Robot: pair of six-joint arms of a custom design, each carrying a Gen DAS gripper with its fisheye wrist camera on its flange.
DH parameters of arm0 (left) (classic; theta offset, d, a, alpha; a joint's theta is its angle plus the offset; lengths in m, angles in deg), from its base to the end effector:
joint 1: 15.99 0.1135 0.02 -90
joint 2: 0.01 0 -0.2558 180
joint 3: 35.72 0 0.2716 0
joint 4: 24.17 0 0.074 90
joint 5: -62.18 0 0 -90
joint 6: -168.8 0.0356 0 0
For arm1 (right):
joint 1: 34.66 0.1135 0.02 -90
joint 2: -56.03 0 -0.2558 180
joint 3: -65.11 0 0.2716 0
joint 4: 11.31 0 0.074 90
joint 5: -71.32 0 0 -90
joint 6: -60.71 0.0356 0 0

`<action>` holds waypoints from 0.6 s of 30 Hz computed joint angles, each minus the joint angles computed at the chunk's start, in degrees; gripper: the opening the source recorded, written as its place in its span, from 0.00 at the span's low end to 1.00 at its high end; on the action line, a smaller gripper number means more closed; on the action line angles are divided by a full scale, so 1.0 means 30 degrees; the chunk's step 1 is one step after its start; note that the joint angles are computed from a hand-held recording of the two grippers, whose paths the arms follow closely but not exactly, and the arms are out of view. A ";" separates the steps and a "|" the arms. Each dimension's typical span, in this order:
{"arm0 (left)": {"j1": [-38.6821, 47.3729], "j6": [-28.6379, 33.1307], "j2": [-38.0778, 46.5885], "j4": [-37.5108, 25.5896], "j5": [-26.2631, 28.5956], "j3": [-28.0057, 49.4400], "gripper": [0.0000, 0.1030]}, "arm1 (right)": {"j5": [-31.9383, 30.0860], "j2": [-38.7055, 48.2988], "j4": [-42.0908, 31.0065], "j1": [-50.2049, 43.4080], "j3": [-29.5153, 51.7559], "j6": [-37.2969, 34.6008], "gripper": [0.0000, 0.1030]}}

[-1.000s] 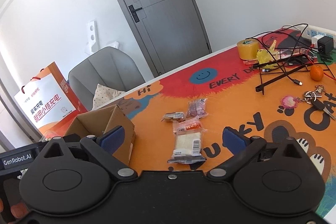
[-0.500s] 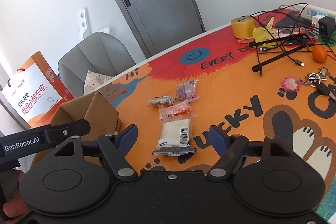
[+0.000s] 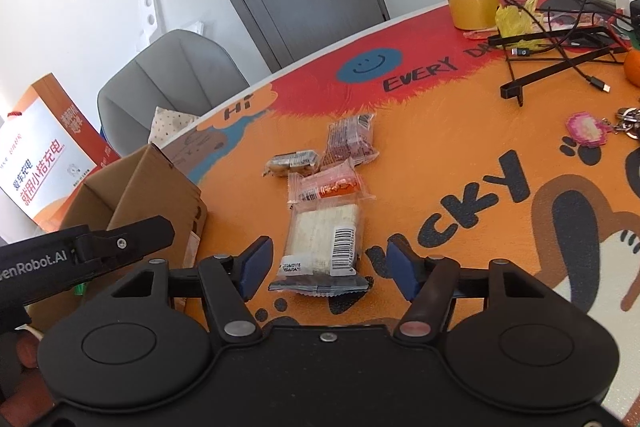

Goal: Organize snacks
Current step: 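Move both grippers back over the remaining snacks on the mat, then grasp the white sliced bread packet with the right gripper while the left approaches the red-striped bar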

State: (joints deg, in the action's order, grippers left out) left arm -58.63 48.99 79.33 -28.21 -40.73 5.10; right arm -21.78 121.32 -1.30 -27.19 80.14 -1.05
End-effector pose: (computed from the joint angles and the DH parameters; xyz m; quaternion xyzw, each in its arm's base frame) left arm 0.2005 -0.1738 0.1222 0.0567 0.9091 -0.1532 0.3833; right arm 0.1686 0.0241 0.0662 0.1523 0.8941 0.1523 0.3927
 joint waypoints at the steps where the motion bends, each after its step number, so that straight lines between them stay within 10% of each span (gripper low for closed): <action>1: -0.0011 -0.0030 0.0189 0.0080 -0.0035 0.0067 0.36 | -0.0077 0.0789 0.0535 -0.0048 0.0176 -0.0071 0.61; 11: 0.0003 -0.0285 0.1218 0.0481 -0.0178 0.0779 0.30 | -0.0045 0.6118 0.3293 0.0396 0.1991 -0.0609 0.61; 18: -0.0512 -0.0123 0.2511 0.0576 -0.0384 0.1859 0.30 | -0.0476 0.6803 0.4210 -0.0720 0.1797 -0.1239 0.42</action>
State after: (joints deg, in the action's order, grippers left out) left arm -60.17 48.62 86.86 -26.49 -41.88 10.67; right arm -23.21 141.73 11.33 -29.35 85.53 -4.77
